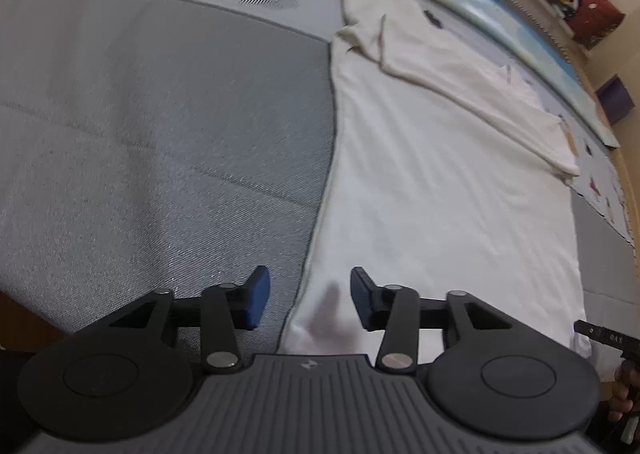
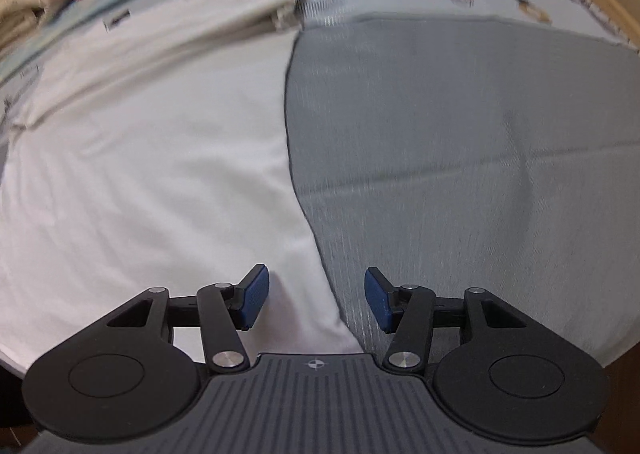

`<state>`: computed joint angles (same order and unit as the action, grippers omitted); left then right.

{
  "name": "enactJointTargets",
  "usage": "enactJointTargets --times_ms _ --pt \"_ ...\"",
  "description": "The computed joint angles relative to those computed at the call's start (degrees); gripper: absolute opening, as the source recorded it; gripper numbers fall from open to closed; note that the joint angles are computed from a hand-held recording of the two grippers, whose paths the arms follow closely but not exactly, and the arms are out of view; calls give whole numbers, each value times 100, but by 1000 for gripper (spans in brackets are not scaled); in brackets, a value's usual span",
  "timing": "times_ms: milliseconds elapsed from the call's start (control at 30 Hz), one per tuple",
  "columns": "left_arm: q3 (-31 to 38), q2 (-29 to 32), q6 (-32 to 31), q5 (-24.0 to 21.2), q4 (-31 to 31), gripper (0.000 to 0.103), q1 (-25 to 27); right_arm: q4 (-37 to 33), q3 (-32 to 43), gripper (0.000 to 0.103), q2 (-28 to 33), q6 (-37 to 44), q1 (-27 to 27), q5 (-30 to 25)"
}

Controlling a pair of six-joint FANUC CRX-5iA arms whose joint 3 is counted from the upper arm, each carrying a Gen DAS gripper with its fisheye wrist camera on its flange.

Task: Fold small clothes
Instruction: 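Grasp the shirt hem with the left tool while the right tool grasps the hem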

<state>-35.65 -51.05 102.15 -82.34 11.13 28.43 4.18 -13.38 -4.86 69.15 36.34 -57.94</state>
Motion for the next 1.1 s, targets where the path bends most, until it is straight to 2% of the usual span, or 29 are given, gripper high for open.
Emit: enactJointTargets --times_ms 167,400,500,567,633,667,733,933,1033,1100 --pt "81 388 274 -158 -359 52 -345 182 -179 59 -47 -55 126 111" --pt "98 373 251 -158 -432 51 -513 170 -208 59 -79 57 171 62" --pt "81 322 205 -165 -409 38 -563 69 -138 46 -63 276 148 32" --pt "60 361 145 -102 -356 14 -602 -56 -92 24 -64 433 103 31" --pt "54 360 141 -58 -336 11 -656 -183 -50 6 -73 551 67 6" --pt "70 357 177 -42 -363 9 -709 -241 -32 7 -79 598 46 0" --pt "59 305 180 -25 -308 9 -665 -276 -41 6 -121 611 25 40" --pt "-104 -56 -273 -58 196 9 -30 -403 -46 6 -282 378 -141 171" --pt "-29 108 -179 -174 67 10 -124 -362 -40 6 -251 308 -130 110" --pt "48 279 25 -224 -144 18 -292 -312 -12 7 -173 324 -78 -4"
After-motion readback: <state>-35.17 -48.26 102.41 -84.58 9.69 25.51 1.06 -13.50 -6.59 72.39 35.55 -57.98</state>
